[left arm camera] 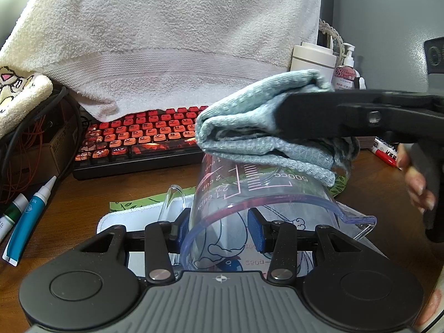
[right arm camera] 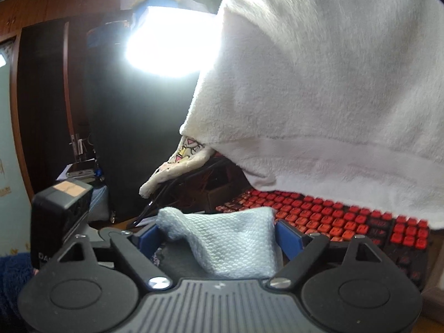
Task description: Clean container
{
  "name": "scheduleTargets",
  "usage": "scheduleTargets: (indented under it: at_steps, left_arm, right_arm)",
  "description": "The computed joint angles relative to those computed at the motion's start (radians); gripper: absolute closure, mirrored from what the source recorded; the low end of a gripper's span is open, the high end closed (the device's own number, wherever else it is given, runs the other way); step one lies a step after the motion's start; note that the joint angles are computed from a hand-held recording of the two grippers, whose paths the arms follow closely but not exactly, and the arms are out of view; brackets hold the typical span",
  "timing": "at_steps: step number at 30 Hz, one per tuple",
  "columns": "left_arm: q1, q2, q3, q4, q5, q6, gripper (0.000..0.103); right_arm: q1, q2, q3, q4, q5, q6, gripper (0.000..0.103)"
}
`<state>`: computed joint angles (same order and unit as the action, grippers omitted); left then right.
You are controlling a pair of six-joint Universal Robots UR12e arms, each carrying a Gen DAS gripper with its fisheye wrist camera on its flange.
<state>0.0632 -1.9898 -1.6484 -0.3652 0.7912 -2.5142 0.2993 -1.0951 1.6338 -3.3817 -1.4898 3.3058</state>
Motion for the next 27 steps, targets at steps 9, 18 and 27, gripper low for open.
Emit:
scheduleTargets:
  at_steps: [9, 18, 27]
  left_arm:
    - [0.000, 0.001, -0.001, -0.001, 0.000, -0.001, 0.060]
    - [-0.001, 0.001, -0.001, 0.000, 0.000, -0.001, 0.060]
    - [-0.001, 0.003, -0.003, 0.000, 0.000, -0.002, 0.060]
  right_arm:
    - [0.006, 0.010, -0.001, -0.058, -0.024, -0.008, 0.060]
    - [-0.003, -0.007, 0.009, -0.041, 0.096, -0.063, 0.083]
    - [0.003, -0.001, 0.004, -0.039, 0.075, -0.059, 0.067]
